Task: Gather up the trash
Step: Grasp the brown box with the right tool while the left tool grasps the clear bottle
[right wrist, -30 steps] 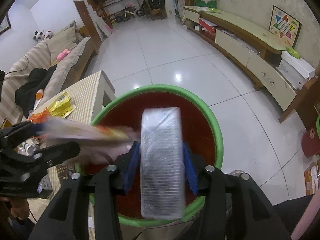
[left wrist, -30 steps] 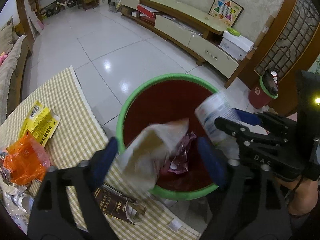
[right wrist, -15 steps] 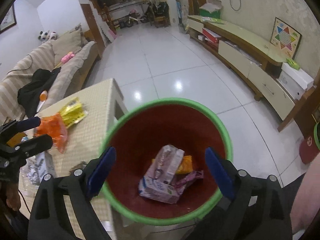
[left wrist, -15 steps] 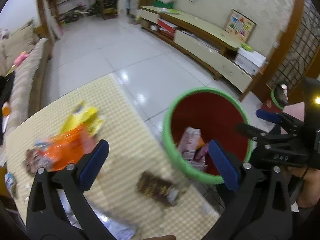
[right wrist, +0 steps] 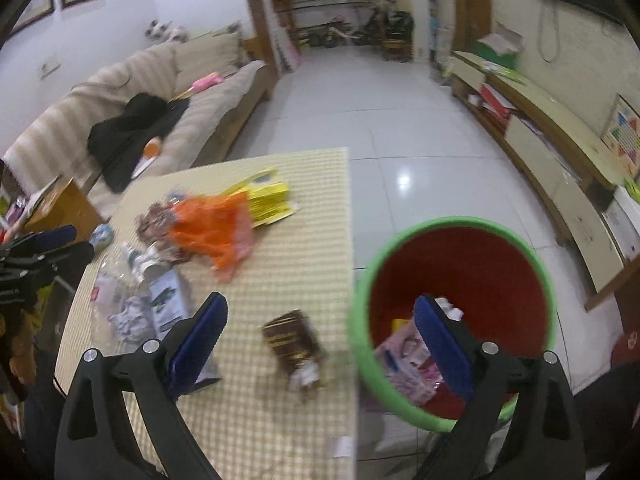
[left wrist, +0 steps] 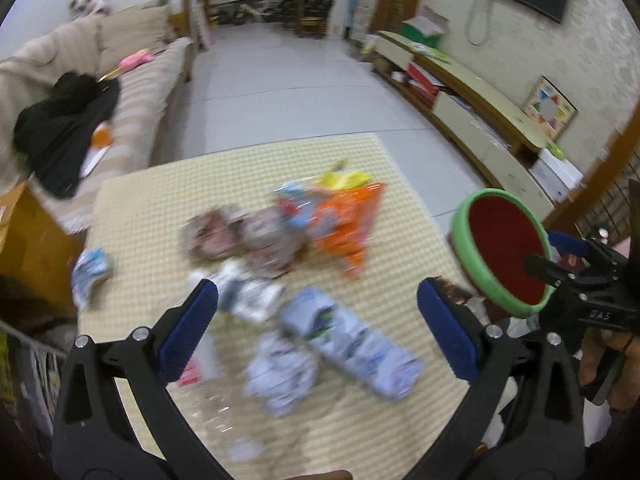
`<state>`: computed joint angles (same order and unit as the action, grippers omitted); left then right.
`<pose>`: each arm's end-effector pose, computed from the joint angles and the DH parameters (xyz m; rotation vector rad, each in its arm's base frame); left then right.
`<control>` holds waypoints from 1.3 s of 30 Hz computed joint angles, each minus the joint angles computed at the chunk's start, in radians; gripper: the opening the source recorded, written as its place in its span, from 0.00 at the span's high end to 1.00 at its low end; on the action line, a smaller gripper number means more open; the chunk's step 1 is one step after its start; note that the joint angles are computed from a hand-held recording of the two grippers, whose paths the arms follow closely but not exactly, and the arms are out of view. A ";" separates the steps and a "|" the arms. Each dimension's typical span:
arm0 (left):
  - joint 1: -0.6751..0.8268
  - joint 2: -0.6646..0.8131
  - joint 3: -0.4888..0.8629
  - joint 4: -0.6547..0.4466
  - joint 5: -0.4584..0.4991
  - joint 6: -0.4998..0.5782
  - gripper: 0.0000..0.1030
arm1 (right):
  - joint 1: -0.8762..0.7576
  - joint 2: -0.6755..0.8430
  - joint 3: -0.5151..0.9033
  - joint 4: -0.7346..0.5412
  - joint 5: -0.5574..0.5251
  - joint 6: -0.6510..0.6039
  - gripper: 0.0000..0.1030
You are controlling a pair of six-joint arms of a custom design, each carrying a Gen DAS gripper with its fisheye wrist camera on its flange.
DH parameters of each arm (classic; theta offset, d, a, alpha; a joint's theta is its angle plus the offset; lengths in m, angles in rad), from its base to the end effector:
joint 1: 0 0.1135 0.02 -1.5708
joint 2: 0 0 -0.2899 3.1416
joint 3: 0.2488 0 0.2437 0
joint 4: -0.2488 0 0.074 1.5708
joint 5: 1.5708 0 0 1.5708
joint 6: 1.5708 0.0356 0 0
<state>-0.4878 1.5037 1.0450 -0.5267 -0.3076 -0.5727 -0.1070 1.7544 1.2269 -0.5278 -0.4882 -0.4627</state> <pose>0.2688 -0.1304 0.2620 -0.2216 2.4795 -0.0464 0.3589 -0.0218 0.2397 -0.6007 2.4188 0.4102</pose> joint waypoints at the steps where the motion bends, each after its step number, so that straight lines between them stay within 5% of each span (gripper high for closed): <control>1: 0.016 -0.033 -0.034 -0.003 -0.001 -0.006 0.05 | 0.025 -0.010 -0.015 0.006 0.012 0.000 0.12; 15: 0.179 -0.283 -0.365 0.029 0.074 -0.071 0.05 | 0.188 0.007 -0.148 0.107 0.163 -0.034 0.12; 39: 0.240 -0.008 -0.373 0.214 0.133 -0.121 0.05 | 0.214 0.215 -0.067 0.134 0.224 -0.081 0.13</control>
<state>-0.2473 1.4954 0.6716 -0.3124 -0.1750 -0.6933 0.1073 1.9698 1.1600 -0.3935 -0.2641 -0.5440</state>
